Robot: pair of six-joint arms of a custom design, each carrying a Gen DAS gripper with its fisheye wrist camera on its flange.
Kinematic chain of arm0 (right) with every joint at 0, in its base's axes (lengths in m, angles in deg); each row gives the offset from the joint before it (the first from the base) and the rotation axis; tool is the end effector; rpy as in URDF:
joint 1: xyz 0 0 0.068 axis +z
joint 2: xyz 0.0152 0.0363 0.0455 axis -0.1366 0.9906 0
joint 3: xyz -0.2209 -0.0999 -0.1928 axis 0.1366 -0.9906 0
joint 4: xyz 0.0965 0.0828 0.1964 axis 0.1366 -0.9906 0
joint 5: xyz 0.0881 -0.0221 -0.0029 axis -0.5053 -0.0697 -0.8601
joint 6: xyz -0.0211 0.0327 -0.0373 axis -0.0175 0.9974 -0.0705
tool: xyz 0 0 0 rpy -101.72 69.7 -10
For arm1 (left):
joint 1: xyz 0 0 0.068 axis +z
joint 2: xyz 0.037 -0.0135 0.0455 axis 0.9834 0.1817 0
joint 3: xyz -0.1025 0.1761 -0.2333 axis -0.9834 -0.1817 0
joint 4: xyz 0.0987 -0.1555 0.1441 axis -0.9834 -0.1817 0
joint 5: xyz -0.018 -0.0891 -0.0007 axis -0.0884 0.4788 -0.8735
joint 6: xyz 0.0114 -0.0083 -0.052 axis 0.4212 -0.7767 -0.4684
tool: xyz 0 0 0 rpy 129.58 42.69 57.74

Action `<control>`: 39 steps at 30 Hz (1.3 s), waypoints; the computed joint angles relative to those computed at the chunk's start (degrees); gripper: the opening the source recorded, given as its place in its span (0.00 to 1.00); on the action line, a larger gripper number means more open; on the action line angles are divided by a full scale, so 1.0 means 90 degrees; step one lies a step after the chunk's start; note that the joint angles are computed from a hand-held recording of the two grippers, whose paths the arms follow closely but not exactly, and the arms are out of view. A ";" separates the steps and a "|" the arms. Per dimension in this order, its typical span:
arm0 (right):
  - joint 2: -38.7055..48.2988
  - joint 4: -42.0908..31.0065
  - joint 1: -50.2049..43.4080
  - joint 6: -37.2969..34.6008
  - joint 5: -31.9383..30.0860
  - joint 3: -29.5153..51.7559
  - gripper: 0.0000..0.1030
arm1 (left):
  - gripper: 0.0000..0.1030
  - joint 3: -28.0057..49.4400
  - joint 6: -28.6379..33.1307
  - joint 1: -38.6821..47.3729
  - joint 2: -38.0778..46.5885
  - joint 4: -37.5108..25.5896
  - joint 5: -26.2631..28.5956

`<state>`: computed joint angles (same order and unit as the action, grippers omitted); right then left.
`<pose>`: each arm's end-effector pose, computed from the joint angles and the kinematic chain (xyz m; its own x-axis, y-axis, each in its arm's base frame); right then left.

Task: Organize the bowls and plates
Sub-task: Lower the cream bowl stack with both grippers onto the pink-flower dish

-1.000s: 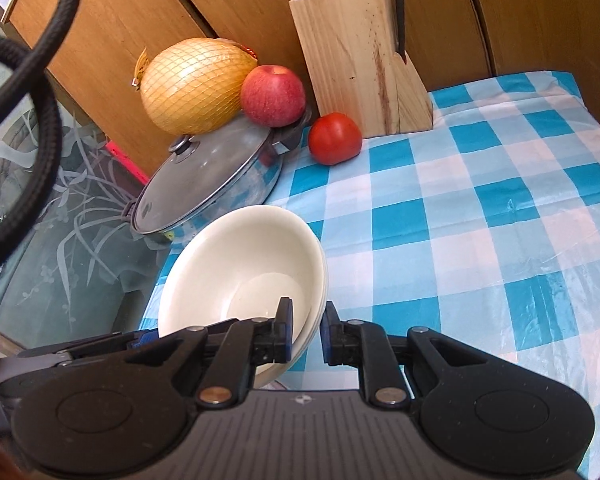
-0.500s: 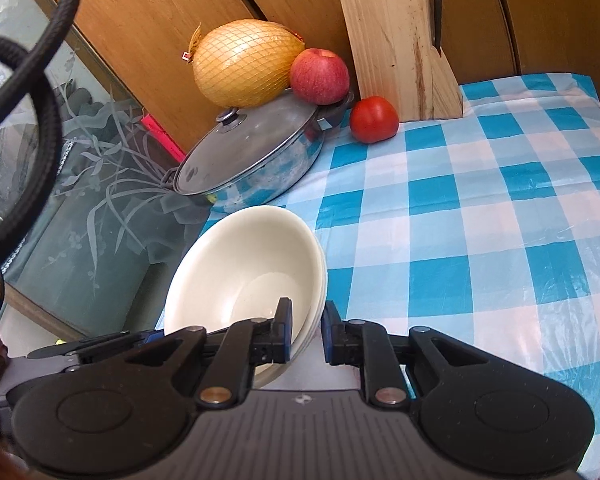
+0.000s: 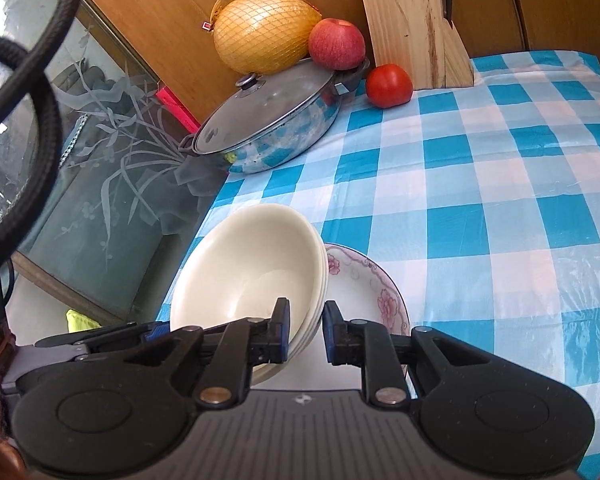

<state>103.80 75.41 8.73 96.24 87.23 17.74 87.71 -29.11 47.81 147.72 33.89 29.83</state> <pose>0.1674 0.0465 0.2199 -0.5978 0.5682 -0.5655 0.3018 0.8130 0.4980 0.2759 -0.1806 0.2480 -0.6753 0.4595 -0.5769 0.6527 0.7365 -0.1774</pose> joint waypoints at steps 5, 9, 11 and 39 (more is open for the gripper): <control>-0.0009 -0.0063 0.0269 0.0137 0.0150 -0.0030 0.19 | 0.48 -0.0169 0.0056 -0.0006 -0.0094 0.0021 -0.0052; -0.0010 -0.0094 0.0439 0.0256 0.0199 -0.0072 0.19 | 0.49 -0.0287 0.0101 0.0013 -0.0157 0.0046 -0.0082; 0.0006 -0.0117 0.0478 0.0283 0.0193 -0.0077 0.19 | 0.49 -0.0318 0.0116 0.0027 -0.0176 0.0038 -0.0075; -0.0165 -0.0322 0.0662 0.0507 0.0283 -0.0112 0.21 | 0.53 -0.0381 0.0190 -0.0021 -0.0143 -0.0061 -0.0036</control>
